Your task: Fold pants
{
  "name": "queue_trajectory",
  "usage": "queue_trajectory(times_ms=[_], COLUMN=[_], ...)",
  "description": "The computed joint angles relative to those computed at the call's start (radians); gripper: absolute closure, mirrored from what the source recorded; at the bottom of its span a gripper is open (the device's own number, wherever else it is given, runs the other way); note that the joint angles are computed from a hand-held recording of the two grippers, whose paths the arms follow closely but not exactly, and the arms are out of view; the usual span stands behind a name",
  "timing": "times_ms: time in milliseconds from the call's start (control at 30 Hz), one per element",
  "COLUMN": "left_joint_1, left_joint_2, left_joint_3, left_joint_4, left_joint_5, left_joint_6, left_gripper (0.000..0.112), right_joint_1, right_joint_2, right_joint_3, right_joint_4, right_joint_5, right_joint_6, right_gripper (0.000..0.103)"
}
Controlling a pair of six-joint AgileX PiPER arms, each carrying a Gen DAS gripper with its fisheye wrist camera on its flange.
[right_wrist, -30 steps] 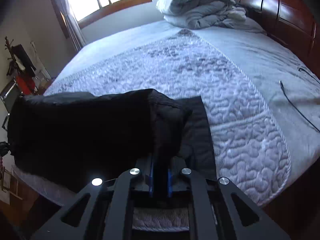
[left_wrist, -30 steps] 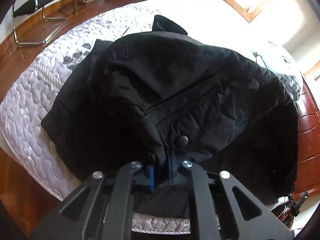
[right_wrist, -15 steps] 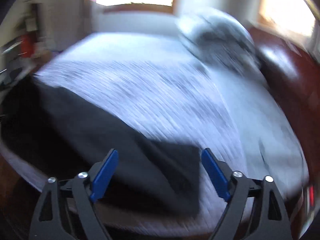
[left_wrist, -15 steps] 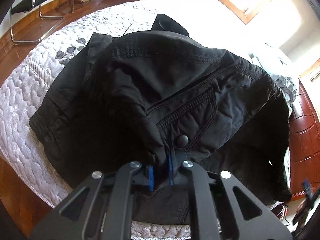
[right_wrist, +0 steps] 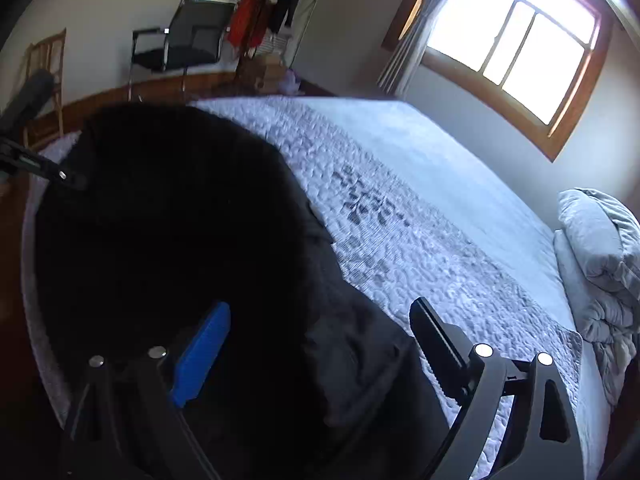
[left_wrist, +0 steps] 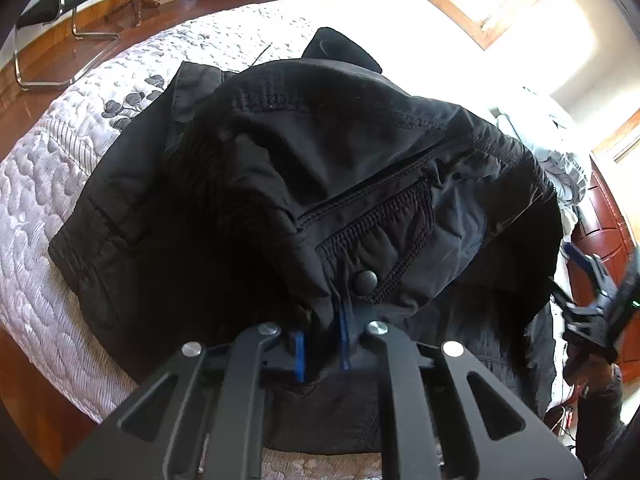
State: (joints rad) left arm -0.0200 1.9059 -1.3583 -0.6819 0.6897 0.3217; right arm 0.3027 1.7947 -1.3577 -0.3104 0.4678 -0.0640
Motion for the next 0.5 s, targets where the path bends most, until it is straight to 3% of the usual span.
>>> queue_trajectory(times_ms=[67,100,167,200,233,267,333,500], left_joint_1=[0.004,0.005,0.007,0.008,0.01,0.011,0.013,0.019], left_joint_2=[0.001,0.001,0.001,0.0,0.0,-0.001,-0.005,-0.026], left_joint_3=[0.001,0.003,0.006,0.007,0.009,0.008,0.01,0.03], left_joint_4=[-0.011,-0.014,-0.018,-0.021,-0.023,-0.021,-0.015,-0.002], left_joint_5=[0.001,-0.001,-0.003,-0.002,-0.001,0.001,0.003,-0.002], left_joint_6=[0.011,0.017,0.024,0.028,0.029,0.027,0.023,-0.002], left_gripper=[0.101,0.1,0.1,0.099,0.099,0.098,0.098,0.094], right_joint_1=[0.003,-0.006,-0.02,-0.032,-0.046,-0.058,-0.083,-0.107], right_joint_2=[0.03,0.046,0.063,0.076,0.082,0.082,0.066,-0.06], right_joint_3=[-0.018,-0.04,-0.071,-0.103,-0.119,-0.129,-0.115,0.021], right_joint_4=[-0.038,-0.012,0.087,0.167,0.231,0.29,0.4,0.643], right_joint_5=[-0.01,-0.008,0.013,0.047,0.065,0.083,0.08,0.073], right_joint_6=[0.04,0.019,-0.065,-0.133,-0.187,-0.231,-0.311,-0.565], right_gripper=[0.013,0.019,0.039,0.055,0.077,0.085,0.092,0.095])
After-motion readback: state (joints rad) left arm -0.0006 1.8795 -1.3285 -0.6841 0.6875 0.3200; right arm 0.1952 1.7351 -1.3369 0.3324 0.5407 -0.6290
